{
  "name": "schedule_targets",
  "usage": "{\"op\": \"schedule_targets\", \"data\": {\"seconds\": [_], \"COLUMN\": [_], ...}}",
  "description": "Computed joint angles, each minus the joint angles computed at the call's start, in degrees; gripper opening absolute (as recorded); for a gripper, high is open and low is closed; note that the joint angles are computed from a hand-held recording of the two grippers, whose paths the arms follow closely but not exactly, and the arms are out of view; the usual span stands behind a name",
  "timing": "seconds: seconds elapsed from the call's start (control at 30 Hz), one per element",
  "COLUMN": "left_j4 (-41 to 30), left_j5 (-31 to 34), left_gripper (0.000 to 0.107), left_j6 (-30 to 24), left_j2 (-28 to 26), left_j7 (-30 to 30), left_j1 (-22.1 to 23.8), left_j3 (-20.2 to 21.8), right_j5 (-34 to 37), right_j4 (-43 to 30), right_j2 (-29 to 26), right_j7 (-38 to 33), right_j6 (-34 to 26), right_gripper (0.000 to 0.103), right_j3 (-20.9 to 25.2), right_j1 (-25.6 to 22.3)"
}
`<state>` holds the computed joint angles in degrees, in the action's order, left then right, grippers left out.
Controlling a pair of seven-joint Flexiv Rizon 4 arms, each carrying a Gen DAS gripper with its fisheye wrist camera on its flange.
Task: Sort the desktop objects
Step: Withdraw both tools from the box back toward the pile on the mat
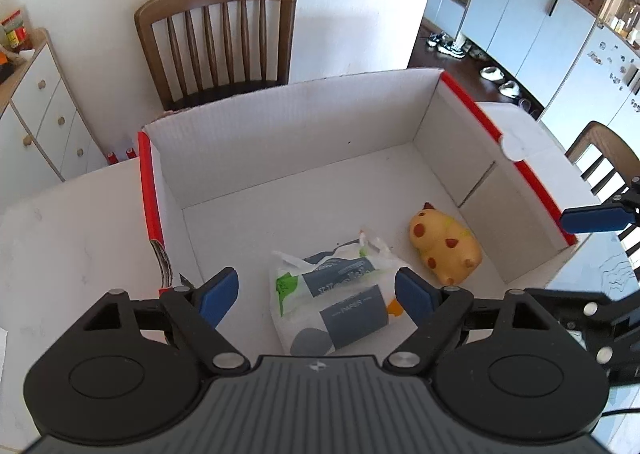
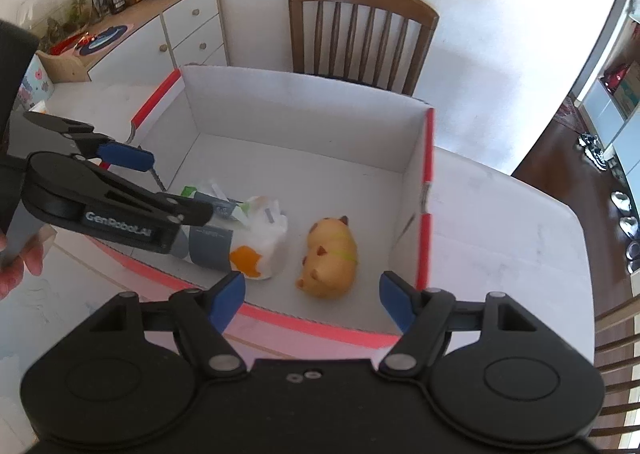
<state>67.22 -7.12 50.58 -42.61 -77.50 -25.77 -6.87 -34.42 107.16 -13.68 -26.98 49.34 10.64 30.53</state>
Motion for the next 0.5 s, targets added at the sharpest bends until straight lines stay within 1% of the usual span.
{"op": "schedule_targets", "data": {"seconds": [0.13,0.37,0.43,0.5], "left_j4": [2.32,8.12,9.81,11.62], "left_j5": [-0.14,-1.26,-2.16,-2.79], "left_gripper": [0.086,0.086,0.087,0.091], "left_j6": [1.41,5.28,6.05,6.9], "left_j2": [1.84,6.12,7.4,8.86], "left_j7": [0.49,1.35,1.81,2.5], "left_j1": [0.22,1.16,1.67,2.02], "left_j3": [-0.34,-1.33,-1.96,-2.39], "right_j5": [-0.34,-1.36,-1.47,-1.54], "right_j4": [1.53,2.95,3.17,3.45], "right_j2": [2.14,4.65,5.28,6.04], "right_j7": [1.39,3.45,3.91,4.35], "right_j6": [-0.44,-1.65,-2.25,-2.83], "right_gripper": [0.074,0.078,0.079,0.08], "right_j3": [0.36,1.36,1.76,2.21], "right_j1": [-0.14,-0.34,-0.27,-0.18]}}
